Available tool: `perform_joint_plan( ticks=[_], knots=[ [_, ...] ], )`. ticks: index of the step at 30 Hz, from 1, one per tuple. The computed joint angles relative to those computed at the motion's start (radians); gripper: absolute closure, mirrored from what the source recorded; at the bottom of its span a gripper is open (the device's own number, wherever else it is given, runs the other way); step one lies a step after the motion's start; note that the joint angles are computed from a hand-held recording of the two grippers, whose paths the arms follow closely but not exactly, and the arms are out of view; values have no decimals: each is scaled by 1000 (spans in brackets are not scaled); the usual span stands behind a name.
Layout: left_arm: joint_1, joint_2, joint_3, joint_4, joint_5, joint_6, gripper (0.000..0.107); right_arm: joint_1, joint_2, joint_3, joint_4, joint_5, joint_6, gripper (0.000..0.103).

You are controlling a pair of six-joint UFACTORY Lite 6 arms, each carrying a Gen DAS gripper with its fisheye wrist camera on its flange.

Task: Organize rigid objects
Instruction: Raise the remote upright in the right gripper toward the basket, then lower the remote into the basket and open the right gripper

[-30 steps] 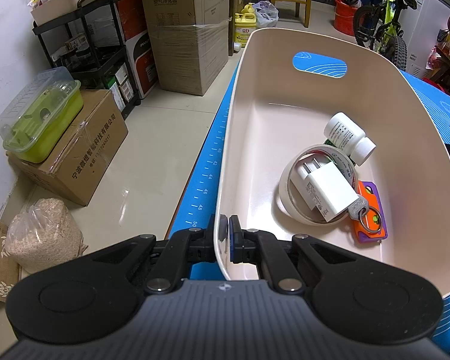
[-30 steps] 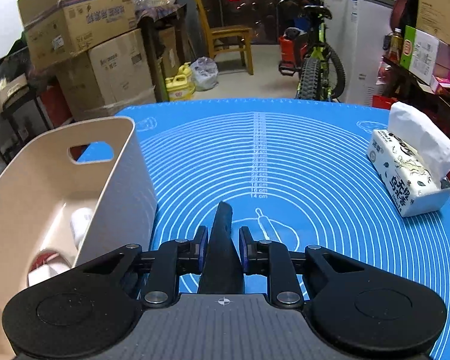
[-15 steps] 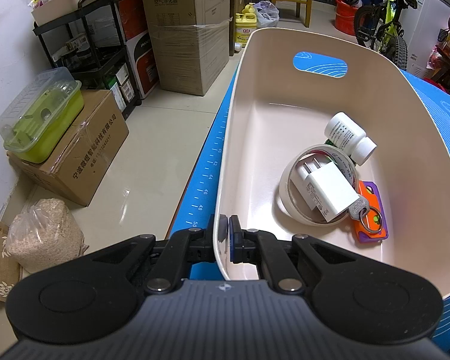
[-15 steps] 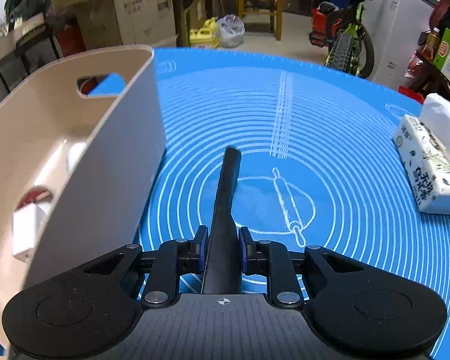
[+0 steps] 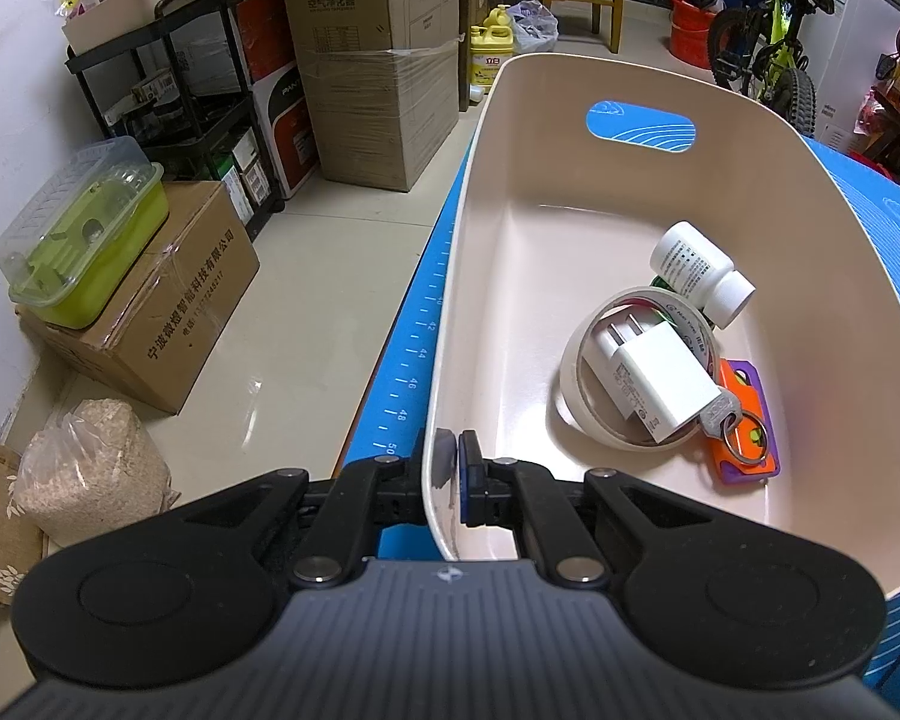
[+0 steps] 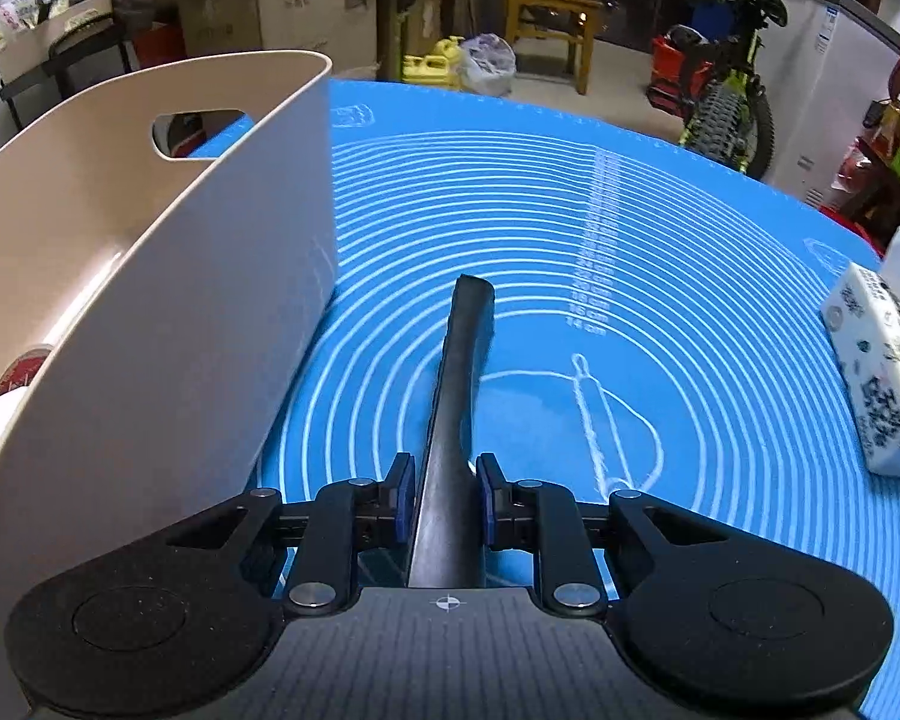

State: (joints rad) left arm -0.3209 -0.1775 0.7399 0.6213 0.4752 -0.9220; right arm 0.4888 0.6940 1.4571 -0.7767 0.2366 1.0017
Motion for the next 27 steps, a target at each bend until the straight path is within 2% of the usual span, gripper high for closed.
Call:
perform_joint_plan(
  ticks=[4, 8, 16, 21, 24, 27],
  knots=[
    [6, 1, 2, 1, 0, 7, 99, -1, -1, -17, -133, -19, 148, 74],
    [7, 2, 3, -2, 0, 10, 99, 13, -40, -51, -293, 22, 318, 74],
    [13, 4, 1, -5, -7, 13, 99, 31, -280, -169, -405, 48, 463, 74],
    [14, 4, 1, -7, -9, 14, 99, 79, -395, -190, -554, 38, 617, 74],
    [6, 3, -3, 0, -9, -1, 99, 113, -410, -154, -587, 32, 631, 74],
    [5, 4, -3, -1, -10, -1, 99, 150, -373, -76, -512, 25, 538, 74]
  ],
)
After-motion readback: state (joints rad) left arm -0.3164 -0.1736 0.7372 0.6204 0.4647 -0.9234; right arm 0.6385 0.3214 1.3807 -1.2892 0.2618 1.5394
